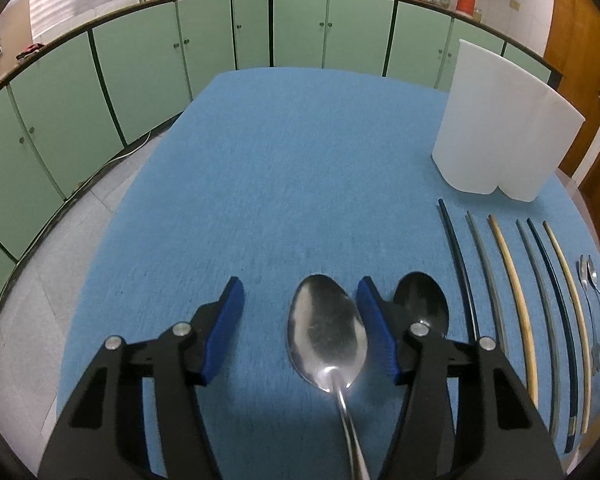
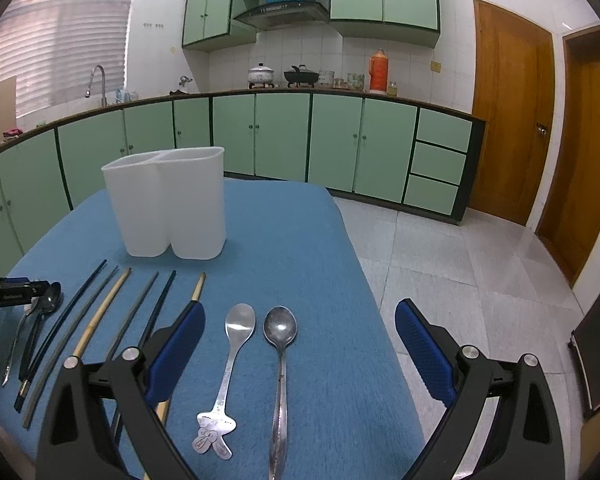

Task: Organize utensils
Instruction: 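Lower the left tool onto the silver spoon and close on its bowl, then grasp the second silver spoon with the right tool while the left tool holds its spoon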

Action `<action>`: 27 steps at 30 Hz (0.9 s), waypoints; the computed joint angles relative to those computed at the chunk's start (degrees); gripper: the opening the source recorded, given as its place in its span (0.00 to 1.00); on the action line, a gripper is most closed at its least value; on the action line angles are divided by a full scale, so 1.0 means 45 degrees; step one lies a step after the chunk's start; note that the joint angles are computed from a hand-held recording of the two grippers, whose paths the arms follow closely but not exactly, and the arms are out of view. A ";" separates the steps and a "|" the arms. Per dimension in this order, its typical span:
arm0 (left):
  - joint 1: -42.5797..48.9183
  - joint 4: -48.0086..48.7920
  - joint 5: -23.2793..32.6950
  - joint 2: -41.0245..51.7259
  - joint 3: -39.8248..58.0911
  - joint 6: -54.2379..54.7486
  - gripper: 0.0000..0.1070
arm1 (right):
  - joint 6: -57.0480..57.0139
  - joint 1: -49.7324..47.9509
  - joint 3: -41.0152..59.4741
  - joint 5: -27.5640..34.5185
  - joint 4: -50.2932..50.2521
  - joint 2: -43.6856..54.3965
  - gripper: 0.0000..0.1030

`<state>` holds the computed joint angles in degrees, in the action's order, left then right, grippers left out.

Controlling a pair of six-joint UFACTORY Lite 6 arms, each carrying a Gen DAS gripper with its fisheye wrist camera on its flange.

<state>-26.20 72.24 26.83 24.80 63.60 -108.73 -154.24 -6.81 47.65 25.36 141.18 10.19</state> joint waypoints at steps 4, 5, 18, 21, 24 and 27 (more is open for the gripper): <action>0.0108 0.0466 -0.0271 -0.0192 -0.0281 -0.0420 0.44 | -0.0166 0.0086 0.0132 -0.0109 0.0244 0.0183 0.91; 0.0099 0.0479 -0.0302 -0.0172 -0.0233 -0.0427 0.41 | -0.0128 0.0059 0.0171 -0.0105 0.0209 0.0231 0.91; -0.0170 0.4059 -0.1272 -0.0372 -0.0866 -0.3596 0.27 | 0.0595 -0.0277 0.0600 -0.0229 -0.0377 0.0577 0.91; -0.0473 0.2724 -0.0545 -0.0248 -0.0608 -0.2209 0.44 | 0.0527 -0.0260 0.0596 -0.0205 -0.0310 0.0629 0.91; -0.0906 0.2546 0.0435 -0.0486 -0.0827 -0.2338 0.66 | 0.0462 -0.0214 0.0623 -0.0207 -0.0242 0.0689 0.91; -0.1082 0.2179 0.0522 -0.0685 -0.1057 -0.2234 0.63 | 0.0432 -0.0161 0.0656 -0.0204 -0.0166 0.0731 0.91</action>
